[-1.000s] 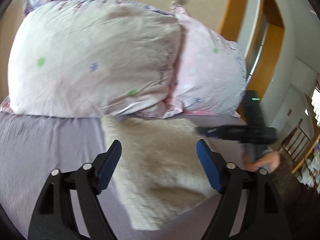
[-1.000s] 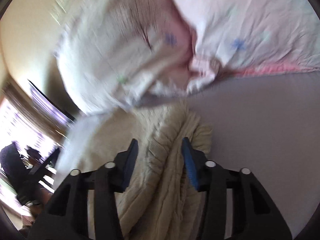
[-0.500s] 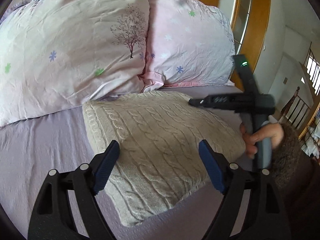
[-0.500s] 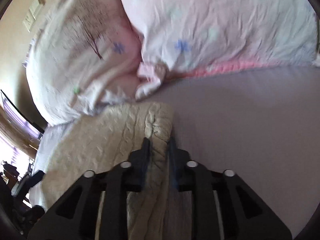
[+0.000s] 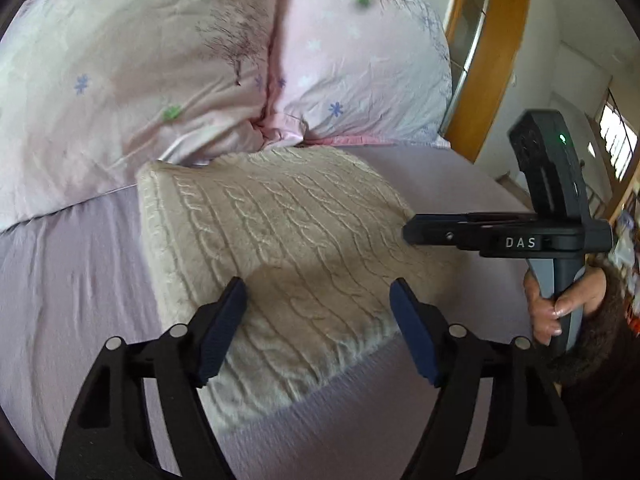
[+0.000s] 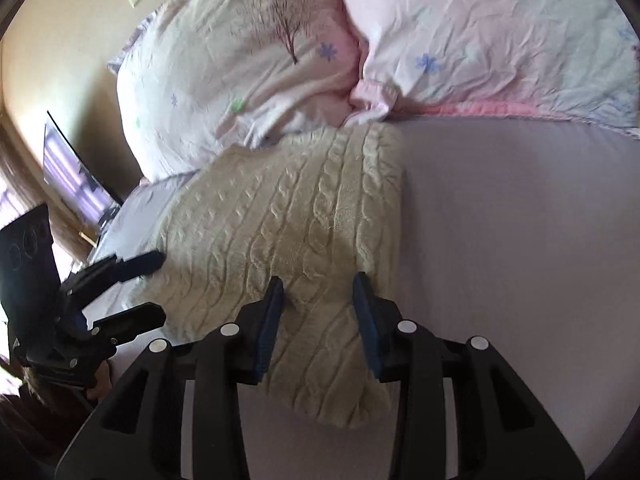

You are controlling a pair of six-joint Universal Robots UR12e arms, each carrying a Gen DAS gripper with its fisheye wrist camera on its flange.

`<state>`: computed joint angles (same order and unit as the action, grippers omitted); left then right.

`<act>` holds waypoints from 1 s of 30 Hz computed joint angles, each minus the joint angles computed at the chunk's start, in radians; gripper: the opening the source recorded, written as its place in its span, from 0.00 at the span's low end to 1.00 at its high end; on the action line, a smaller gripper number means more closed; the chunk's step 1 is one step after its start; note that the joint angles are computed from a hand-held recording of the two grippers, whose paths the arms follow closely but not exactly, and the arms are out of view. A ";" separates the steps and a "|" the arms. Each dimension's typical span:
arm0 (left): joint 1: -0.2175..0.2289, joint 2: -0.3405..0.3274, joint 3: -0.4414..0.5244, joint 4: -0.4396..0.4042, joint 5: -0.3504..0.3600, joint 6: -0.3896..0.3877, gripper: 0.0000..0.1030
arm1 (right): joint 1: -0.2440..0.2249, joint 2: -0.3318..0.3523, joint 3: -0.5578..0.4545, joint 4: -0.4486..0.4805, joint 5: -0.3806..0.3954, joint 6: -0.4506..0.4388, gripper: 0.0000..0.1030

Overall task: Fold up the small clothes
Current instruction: 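Lay the folded sweater flat and open both grippers, withdrawing them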

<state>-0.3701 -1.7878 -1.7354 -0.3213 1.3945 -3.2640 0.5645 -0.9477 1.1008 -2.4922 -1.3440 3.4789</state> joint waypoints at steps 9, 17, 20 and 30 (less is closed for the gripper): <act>-0.055 0.079 -0.065 -0.136 0.334 -0.187 0.98 | 0.072 -0.064 0.108 -0.109 -0.294 0.051 0.99; -0.063 0.029 -0.009 -0.296 0.405 -0.205 0.98 | 0.092 -0.013 0.023 0.107 -0.269 0.061 0.99; -0.059 0.024 -0.008 -0.317 0.399 -0.225 0.98 | 0.110 0.007 -0.011 0.161 -0.322 0.038 0.99; -0.068 0.018 -0.007 -0.316 0.431 -0.239 0.98 | 0.135 0.020 -0.037 0.229 -0.411 -0.011 0.99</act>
<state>-0.4382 -1.7697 -1.7419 -0.6369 1.8255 -3.5028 0.7000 -0.9275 1.0642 -2.2633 -1.7551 3.4682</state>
